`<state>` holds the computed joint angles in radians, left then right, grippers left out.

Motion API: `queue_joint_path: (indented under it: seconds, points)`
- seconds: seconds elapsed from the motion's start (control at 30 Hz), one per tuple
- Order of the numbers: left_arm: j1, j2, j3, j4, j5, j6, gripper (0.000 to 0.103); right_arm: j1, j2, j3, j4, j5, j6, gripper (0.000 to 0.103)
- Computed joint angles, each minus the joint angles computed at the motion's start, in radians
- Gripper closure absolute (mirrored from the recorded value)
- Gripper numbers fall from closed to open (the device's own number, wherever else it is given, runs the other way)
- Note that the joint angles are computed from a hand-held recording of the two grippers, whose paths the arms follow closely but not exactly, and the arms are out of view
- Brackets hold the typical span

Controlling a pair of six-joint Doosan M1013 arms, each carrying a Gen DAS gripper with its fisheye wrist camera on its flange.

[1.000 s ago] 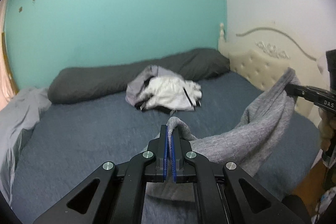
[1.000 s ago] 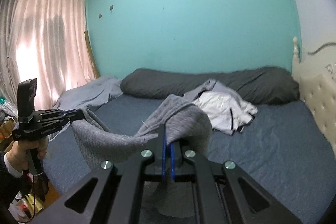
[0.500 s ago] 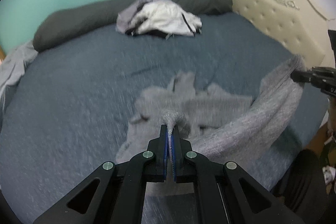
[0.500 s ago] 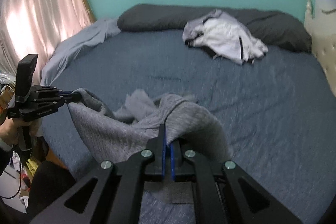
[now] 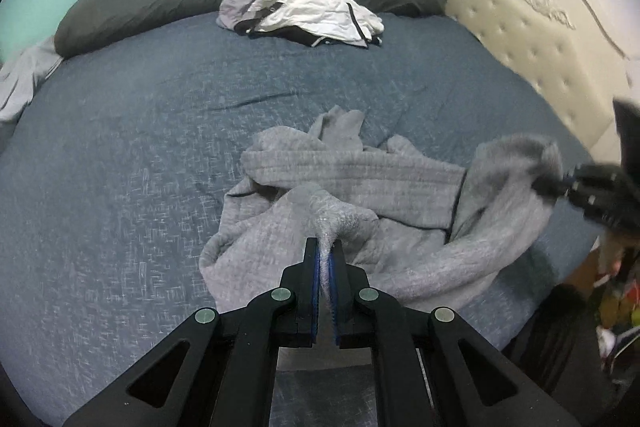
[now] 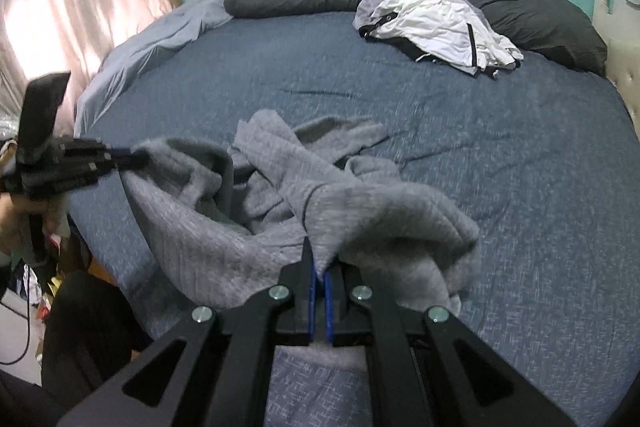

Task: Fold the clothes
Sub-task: 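Lower the grey hoodie onto the bed and open the left gripper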

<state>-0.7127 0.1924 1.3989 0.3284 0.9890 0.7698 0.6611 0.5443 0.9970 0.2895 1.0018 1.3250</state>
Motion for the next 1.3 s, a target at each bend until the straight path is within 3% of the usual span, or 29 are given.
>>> queue_joint_path:
  seconds: [0.13, 0.33, 0.53, 0.8, 0.87, 0.93, 0.97, 1.0, 1.3]
  points:
    - [0.015, -0.033, 0.031, -0.02, -0.061, -0.054, 0.073, 0.002, -0.005, 0.022, -0.009, 0.001, 0.002, 0.1]
    - [0.022, -0.026, 0.022, -0.034, -0.044, -0.051, 0.069, 0.003, -0.002, 0.034, -0.01, 0.032, -0.006, 0.1]
    - [0.032, 0.041, -0.054, -0.094, -0.027, 0.027, 0.06, 0.009, 0.002, 0.038, -0.012, 0.075, -0.034, 0.1]
    - [0.042, 0.15, -0.166, -0.161, 0.069, 0.123, 0.058, 0.004, -0.013, 0.065, -0.03, 0.101, -0.059, 0.099]
    - [0.041, 0.167, -0.173, -0.17, 0.096, 0.15, 0.058, 0.002, -0.019, 0.075, -0.037, 0.105, -0.067, 0.099]
    - [0.041, 0.169, -0.161, -0.188, 0.098, 0.173, 0.066, -0.002, -0.023, 0.083, -0.043, 0.11, -0.072, 0.099]
    - [0.039, 0.168, -0.152, -0.188, 0.105, 0.187, 0.084, -0.004, -0.026, 0.088, -0.041, 0.11, -0.074, 0.099]
    - [0.034, 0.166, -0.144, -0.181, 0.111, 0.193, 0.093, -0.007, -0.029, 0.094, -0.039, 0.111, -0.077, 0.099]
    - [0.007, 0.098, -0.053, -0.176, 0.109, 0.237, 0.094, -0.03, -0.054, 0.13, 0.0, 0.114, -0.08, 0.099]
